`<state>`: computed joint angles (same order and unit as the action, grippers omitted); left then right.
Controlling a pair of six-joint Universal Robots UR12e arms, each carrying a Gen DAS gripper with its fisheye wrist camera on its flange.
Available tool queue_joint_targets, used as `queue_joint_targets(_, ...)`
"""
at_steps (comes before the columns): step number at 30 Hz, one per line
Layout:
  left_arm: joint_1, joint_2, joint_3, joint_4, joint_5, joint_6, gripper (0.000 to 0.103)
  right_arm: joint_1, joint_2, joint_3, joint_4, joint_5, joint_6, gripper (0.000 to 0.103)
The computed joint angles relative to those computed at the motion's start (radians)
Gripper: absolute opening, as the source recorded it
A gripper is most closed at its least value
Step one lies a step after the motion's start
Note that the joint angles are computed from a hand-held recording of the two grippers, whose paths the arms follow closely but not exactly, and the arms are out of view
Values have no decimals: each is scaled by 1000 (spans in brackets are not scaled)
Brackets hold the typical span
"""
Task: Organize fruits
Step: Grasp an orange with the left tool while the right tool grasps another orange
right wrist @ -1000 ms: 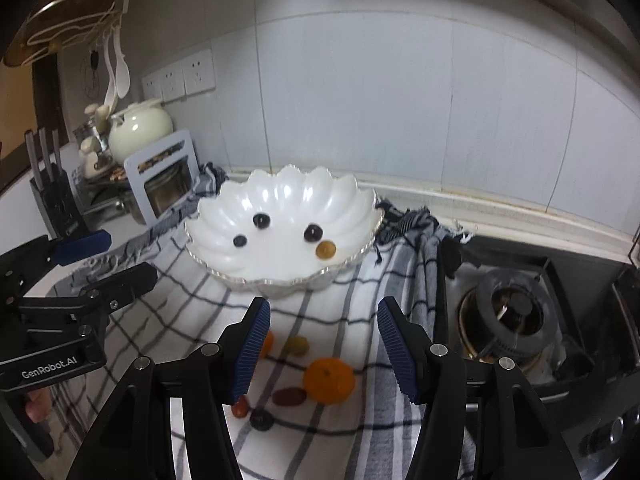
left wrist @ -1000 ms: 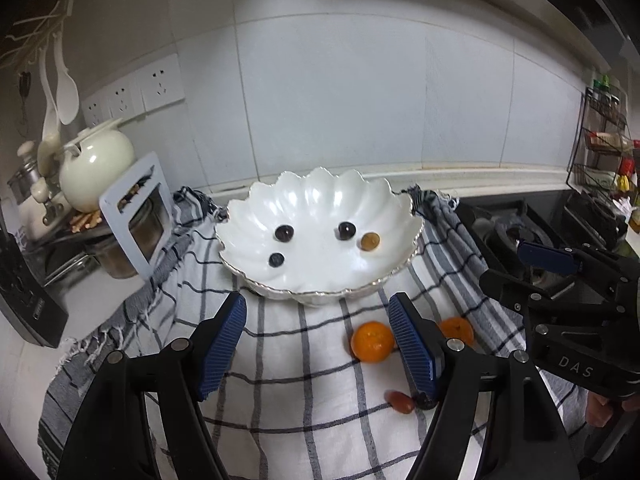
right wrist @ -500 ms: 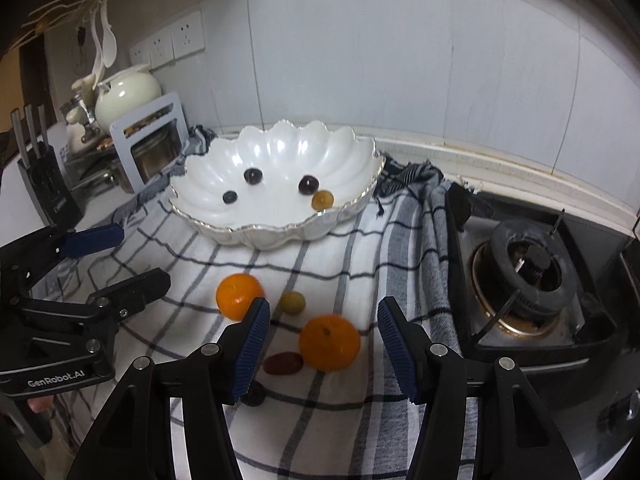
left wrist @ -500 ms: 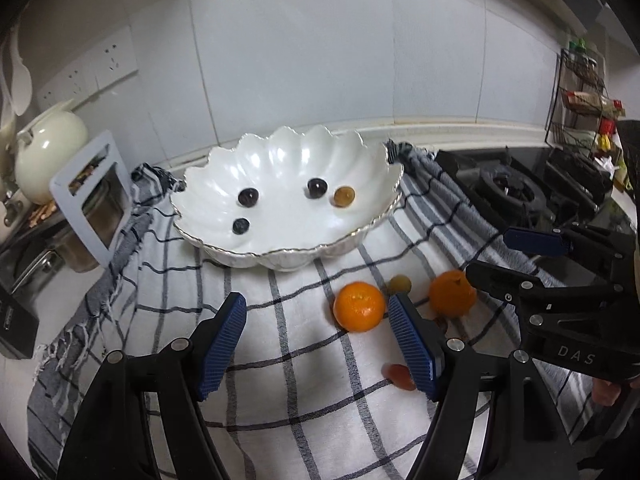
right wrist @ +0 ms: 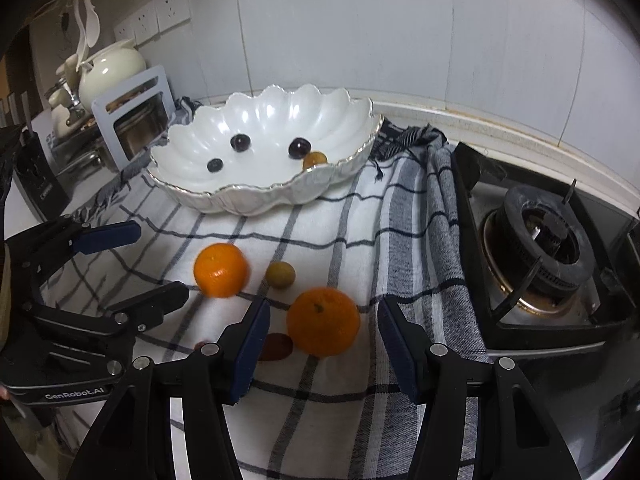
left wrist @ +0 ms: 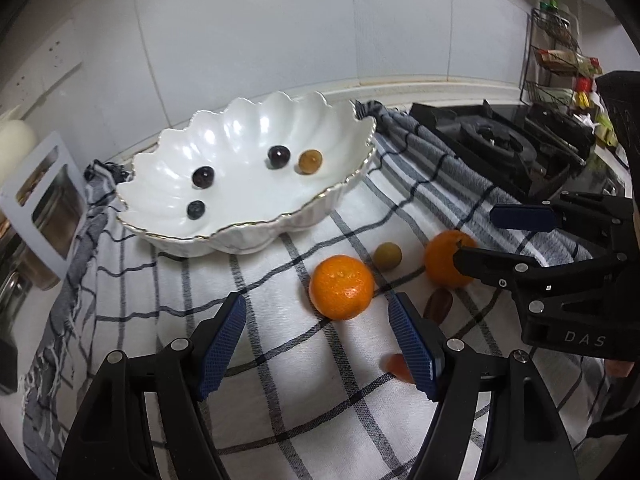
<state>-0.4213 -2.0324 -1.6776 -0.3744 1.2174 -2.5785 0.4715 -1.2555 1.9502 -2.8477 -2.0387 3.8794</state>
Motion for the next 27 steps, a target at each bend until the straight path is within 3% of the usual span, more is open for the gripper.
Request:
queue_joint_targets(8,-9,-34,41,-73,-17,26,73,-18,8,6,1,49,17,57)
queue_joint_targets(19,-21,-64,69,-83,5,9,72,-40,17,10,-16,97,3,57)
queue_joint_targets(24,-21,-68,75,-99,-6,9,50,-45,21,14,-34,123,-12,49)
queue_joint_targets(27,-21,-67,75,-110,-16,8,44,-44,23,13,-38,126,-21,49)
